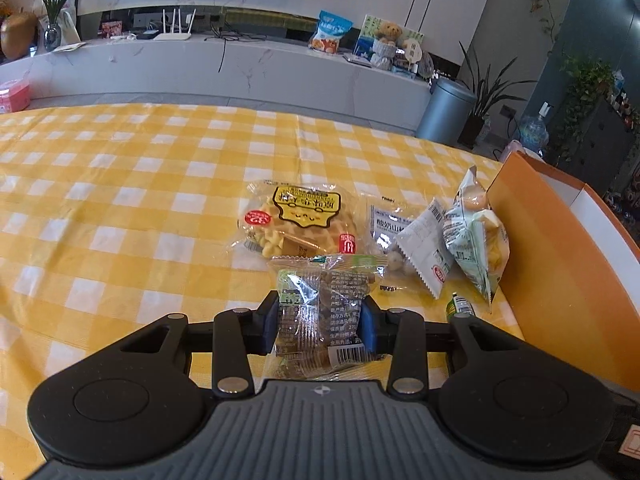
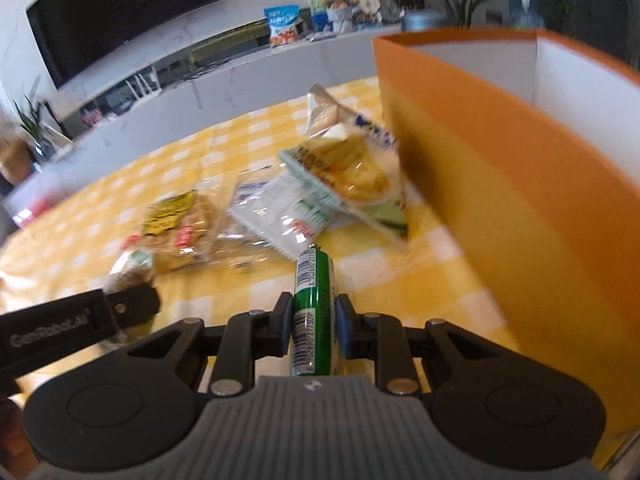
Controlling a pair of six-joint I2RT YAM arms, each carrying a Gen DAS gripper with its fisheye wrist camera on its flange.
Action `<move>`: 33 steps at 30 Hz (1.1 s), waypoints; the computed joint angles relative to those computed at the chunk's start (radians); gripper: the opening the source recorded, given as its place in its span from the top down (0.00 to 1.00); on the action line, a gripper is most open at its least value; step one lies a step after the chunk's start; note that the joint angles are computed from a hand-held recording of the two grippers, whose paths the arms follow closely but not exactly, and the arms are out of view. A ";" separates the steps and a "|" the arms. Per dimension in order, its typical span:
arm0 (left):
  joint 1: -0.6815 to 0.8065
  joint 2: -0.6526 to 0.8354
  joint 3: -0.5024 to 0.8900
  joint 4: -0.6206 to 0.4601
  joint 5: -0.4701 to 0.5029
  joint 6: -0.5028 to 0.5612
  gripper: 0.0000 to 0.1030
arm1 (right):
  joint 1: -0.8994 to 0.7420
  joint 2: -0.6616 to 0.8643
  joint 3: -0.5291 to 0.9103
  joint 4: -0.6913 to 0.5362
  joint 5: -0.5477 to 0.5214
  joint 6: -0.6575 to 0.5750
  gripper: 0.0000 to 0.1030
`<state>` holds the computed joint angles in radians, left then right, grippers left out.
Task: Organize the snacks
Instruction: 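Carry the green tube and the candy bag over the orange box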
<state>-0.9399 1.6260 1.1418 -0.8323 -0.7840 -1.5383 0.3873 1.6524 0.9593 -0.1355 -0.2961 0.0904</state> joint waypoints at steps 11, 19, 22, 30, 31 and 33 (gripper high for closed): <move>-0.070 0.041 0.165 -0.170 -0.100 -0.080 0.56 | -0.118 -0.193 -0.013 -0.052 -0.223 0.018 0.80; -0.072 0.099 0.362 -0.160 -0.212 0.071 0.56 | -0.316 -0.244 0.065 -0.108 -0.434 0.012 0.80; -0.063 0.118 0.408 -0.071 -0.223 0.179 0.56 | -0.431 -0.194 0.144 -0.154 -0.494 -0.017 0.80; -0.005 0.165 0.428 0.289 -0.088 0.486 0.56 | -0.633 0.059 0.365 -0.248 -0.409 -0.017 0.80; 0.004 0.172 0.427 0.325 -0.061 0.510 0.56 | -0.640 0.086 0.383 -0.257 -0.404 -0.009 0.80; 0.014 0.197 0.445 0.358 -0.025 0.537 0.56 | -0.637 0.129 0.406 -0.270 -0.404 0.017 0.80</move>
